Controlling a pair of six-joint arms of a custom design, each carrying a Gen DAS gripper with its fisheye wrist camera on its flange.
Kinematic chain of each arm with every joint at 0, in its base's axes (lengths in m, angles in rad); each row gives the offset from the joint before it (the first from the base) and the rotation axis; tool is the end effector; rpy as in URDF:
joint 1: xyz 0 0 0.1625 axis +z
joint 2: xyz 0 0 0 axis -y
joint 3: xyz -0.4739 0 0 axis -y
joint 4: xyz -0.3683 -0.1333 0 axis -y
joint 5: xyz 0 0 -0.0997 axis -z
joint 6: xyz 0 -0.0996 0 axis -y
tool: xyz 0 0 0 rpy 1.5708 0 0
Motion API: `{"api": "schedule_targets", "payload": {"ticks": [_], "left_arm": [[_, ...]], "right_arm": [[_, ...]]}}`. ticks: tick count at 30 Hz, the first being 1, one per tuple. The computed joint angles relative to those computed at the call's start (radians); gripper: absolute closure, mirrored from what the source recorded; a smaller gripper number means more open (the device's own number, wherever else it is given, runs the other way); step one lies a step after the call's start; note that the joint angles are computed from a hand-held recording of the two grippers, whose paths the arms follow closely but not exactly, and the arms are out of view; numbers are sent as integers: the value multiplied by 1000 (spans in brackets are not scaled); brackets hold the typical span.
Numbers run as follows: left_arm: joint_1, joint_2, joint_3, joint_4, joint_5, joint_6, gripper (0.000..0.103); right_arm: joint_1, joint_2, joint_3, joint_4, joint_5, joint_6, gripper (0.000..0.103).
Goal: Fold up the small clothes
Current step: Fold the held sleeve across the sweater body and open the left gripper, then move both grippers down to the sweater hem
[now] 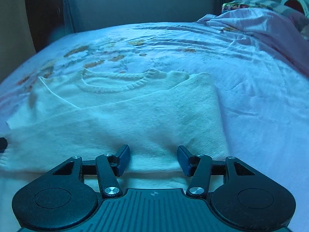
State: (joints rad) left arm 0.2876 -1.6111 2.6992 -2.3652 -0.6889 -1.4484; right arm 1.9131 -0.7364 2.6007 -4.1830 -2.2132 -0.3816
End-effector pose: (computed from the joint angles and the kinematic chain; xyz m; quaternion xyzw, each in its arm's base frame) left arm -0.1599 -0.2665 0.2203 -0.0116 0.8967 -0.3864 0.2155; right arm 0.1942 -0.3256 0.1376 0.2049 -0.8669 0.3408 0.3006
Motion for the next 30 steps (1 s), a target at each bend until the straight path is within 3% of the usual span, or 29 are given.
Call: {"api": "schedule_targets", "payload": {"ticks": [3,6,8,10,12,14,17,20,30], "left_arm": [[-7,-16,18,-13,8,-41,82],[-43,-22,8,61,32,-57,79],[-9,7,4,31,14,-21,79],[-7,19,3,33,15,-19,79],[-15,23,-29,110,5,-27,79],[-34,19,-51,175,-11,-41,77],[-58,30,-67,242,-30,-61,76],[-76,45,-75,281,-44,-82,76],[-136,44,-129,406,-102,-141,76]], "right_arm": [[-43,-40,2,43,35,21,50],[-10,-54,-1,73,18,16,50],[7,-52,16,38,55,45,50],[25,-11,9,30,11,25,50],[35,17,10,-5,-10,-12,50],[54,-21,16,48,-10,29,50],[89,-27,45,-8,7,53,50],[96,-16,45,98,-46,70,50],[188,-108,92,196,-29,203,50]]}}
